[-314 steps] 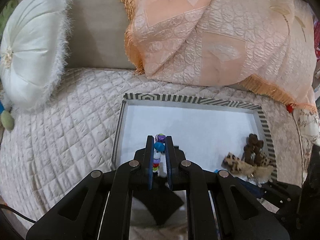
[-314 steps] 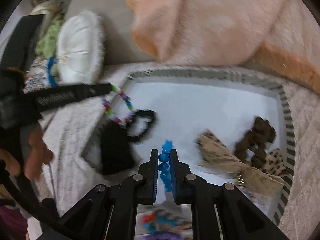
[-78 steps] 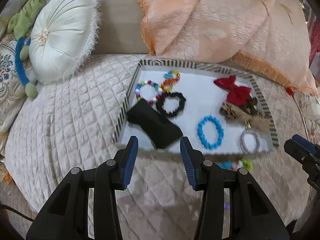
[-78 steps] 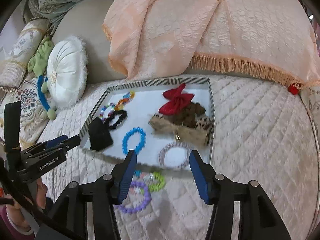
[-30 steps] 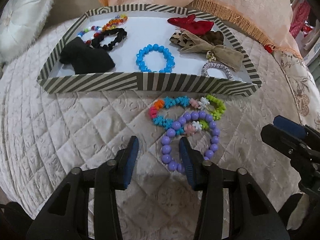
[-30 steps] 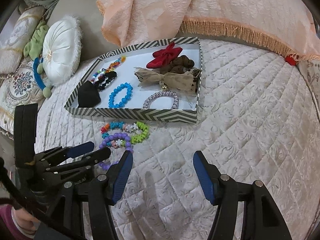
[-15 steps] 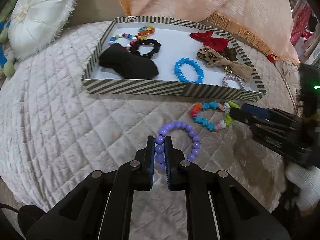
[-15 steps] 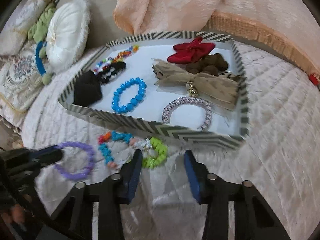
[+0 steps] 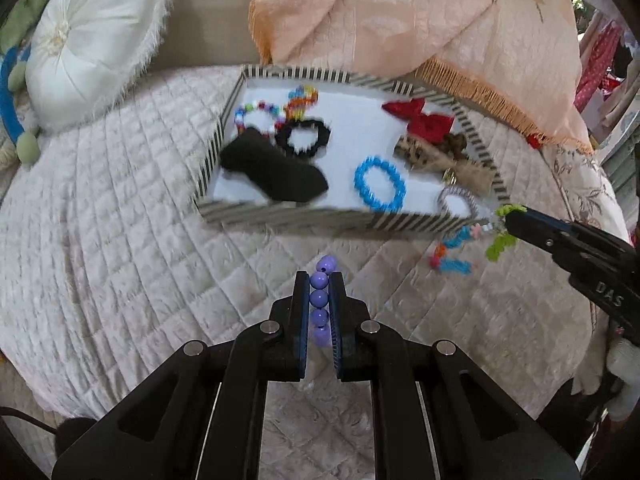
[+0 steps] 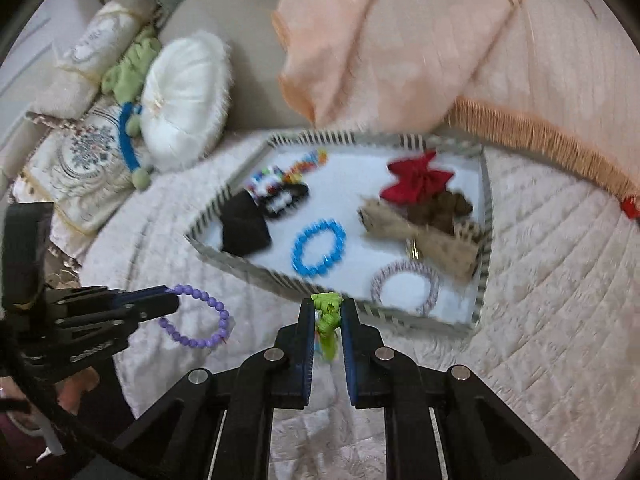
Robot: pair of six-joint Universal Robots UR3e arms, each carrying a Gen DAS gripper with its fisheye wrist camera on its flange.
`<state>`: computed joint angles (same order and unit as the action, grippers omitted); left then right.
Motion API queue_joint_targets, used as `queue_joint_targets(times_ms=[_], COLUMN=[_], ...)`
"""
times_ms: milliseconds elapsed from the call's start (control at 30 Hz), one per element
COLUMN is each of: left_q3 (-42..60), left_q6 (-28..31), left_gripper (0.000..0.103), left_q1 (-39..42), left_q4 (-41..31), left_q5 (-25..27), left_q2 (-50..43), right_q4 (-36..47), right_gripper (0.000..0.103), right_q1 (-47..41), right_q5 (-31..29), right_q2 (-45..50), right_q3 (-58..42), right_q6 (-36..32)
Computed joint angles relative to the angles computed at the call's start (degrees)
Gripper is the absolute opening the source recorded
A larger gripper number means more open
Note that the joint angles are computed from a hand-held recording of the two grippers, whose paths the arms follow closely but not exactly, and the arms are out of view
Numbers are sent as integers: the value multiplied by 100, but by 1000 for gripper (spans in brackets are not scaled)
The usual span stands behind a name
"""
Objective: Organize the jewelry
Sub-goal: 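Carry both bracelets over the striped tray and open both tools to drop them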
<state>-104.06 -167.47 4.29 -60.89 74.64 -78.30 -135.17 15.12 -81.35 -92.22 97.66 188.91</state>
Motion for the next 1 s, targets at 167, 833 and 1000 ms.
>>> queue_joint_targets(times_ms=[167,833,1000], left_q3=[684,3382,4153], left_q6=[-17,-612,-783], left_gripper=[8,8,8], left_q1=[5,-1021,-1218], left_q4=[-205,-131,-241], left_q5=[-5,662,651], left_q2=[-191,-2671,-3411], right_q4=[410,1321,1518], right_gripper=[12,12,12], right_q1=[31,-319,-490], right_q5=[-114,-16,159], right_q2=[121,2296,3090], right_q3=[-745,-3609,-4484], right_q6=[-131,-363,-313])
